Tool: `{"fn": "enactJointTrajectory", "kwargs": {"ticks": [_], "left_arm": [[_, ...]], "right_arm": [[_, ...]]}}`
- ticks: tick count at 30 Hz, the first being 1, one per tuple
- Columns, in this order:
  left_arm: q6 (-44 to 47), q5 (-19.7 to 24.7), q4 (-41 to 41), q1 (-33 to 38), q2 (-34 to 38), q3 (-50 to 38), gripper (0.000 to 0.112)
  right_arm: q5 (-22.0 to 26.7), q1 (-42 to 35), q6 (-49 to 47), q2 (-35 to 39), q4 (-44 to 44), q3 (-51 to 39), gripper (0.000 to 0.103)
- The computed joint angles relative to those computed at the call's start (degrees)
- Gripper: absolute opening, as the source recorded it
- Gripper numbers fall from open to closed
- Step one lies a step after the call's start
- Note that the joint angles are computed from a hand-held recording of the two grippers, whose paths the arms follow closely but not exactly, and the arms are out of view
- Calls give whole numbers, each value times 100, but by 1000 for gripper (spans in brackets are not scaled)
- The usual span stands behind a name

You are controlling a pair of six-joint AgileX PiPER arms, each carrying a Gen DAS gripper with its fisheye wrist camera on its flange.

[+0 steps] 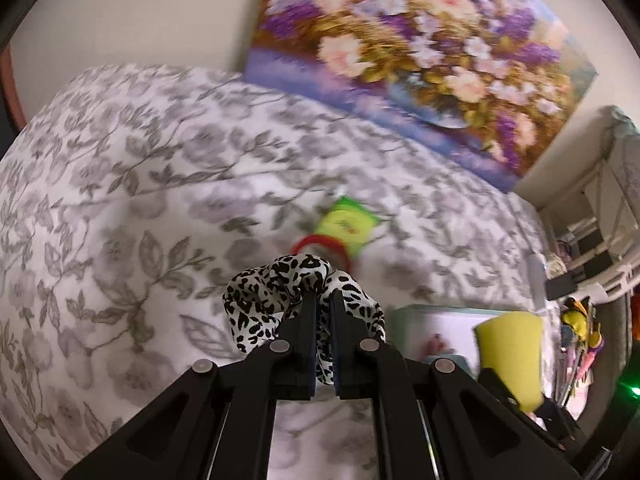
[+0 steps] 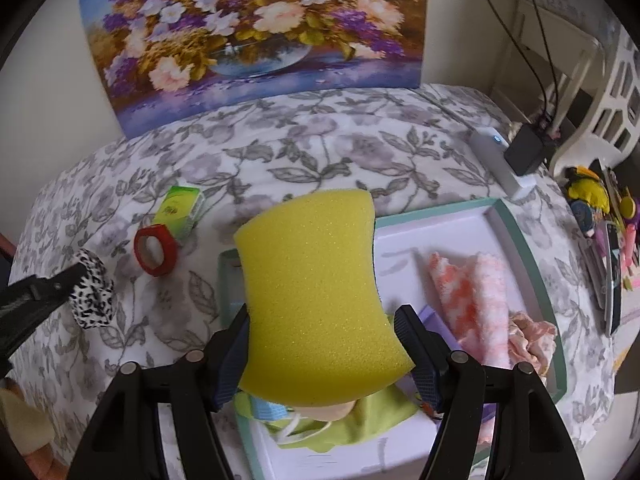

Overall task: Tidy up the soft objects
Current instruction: 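Carry the scrunchie and yellow sponge over the white tray and open both tools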

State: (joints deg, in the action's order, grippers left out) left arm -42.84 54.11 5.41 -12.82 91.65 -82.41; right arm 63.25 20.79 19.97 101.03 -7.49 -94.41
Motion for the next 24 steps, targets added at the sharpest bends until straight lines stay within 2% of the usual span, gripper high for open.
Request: {"fn": "enactJointTrajectory", "kwargs": {"ticks": [14,24], "left_arm": [[89,123,-25,-1383,1079,-1281,6],[235,219,-23,-1902,1732,-1975,7]], "right_arm": [[-229,-1208,-277,-167,98,606,73],[-355,-1991,-589,-210,263,867,73]]}}
